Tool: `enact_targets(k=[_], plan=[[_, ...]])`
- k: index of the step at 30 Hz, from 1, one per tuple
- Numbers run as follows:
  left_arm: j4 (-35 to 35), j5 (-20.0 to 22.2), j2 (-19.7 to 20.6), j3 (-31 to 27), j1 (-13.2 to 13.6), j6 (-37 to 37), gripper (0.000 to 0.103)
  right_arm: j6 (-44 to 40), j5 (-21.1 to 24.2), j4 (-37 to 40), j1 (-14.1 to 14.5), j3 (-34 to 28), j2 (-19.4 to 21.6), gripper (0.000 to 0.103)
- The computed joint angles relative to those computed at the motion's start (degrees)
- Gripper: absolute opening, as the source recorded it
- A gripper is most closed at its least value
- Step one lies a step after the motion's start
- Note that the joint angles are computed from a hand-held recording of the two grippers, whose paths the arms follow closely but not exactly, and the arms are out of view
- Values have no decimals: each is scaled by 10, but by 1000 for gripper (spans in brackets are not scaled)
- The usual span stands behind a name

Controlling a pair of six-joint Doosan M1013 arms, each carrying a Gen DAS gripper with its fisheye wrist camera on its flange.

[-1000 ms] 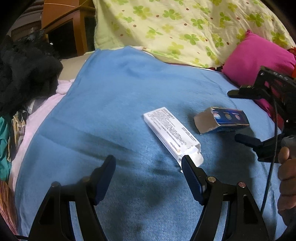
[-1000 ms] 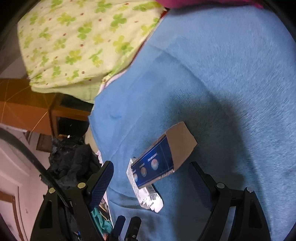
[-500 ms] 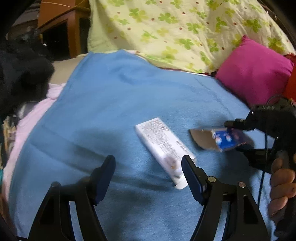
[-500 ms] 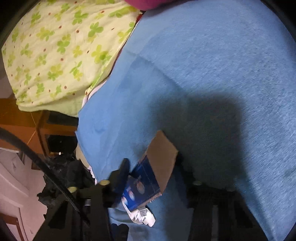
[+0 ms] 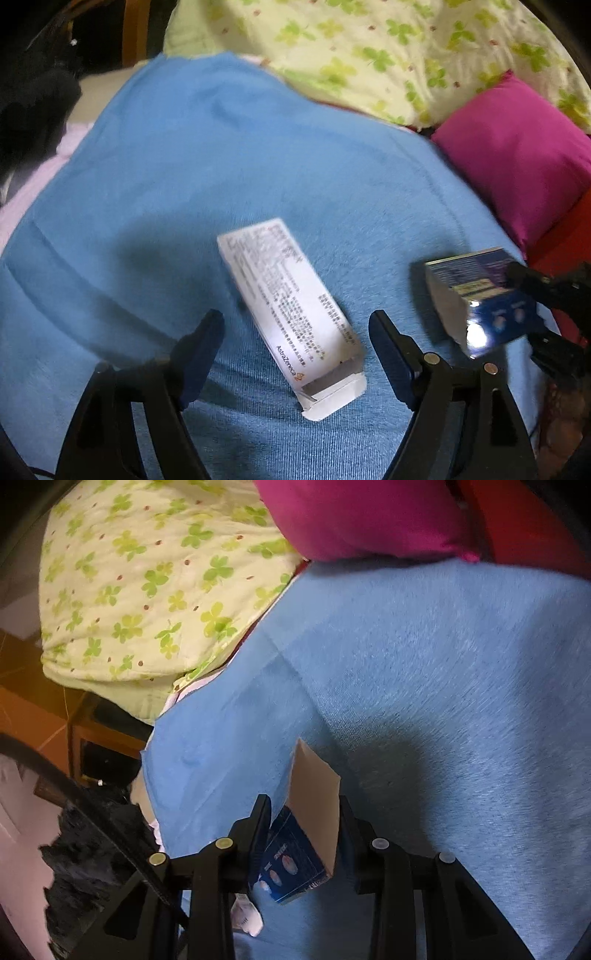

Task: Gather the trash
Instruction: 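Close the left tool on the white tube box while the right tool grasps the blue box, then lift and carry the white tube box and blue box over the red mesh basket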

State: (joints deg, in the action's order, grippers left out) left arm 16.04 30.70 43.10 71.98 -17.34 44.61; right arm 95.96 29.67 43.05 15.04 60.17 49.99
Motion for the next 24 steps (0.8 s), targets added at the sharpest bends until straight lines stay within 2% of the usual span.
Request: enact_targets(k=[2, 4, 6, 11, 16, 20, 24], plan=[[-29, -1, 3, -1, 3, 14, 78, -8, -8, -10, 2, 7, -5, 37], [-26, -21, -1, 9, 4, 6, 53, -30, -13, -3, 3, 13, -10, 37], [-40, -28, -4, 12, 6, 22, 39, -60, -24, 8, 6, 20, -16, 37], [80, -43, -21, 31, -7, -80, 36, -124, -56, 20, 14, 41, -33, 37], [267, -16, -38, 43, -31, -214, 36, -177, -89, 38, 19, 69, -54, 37], [358, -3, -52, 59, -40, -278, 36, -216, -111, 61, 20, 91, -70, 37], [414, 8, -61, 67, -46, -315, 36, -270, -129, 106, 19, 111, -85, 37]])
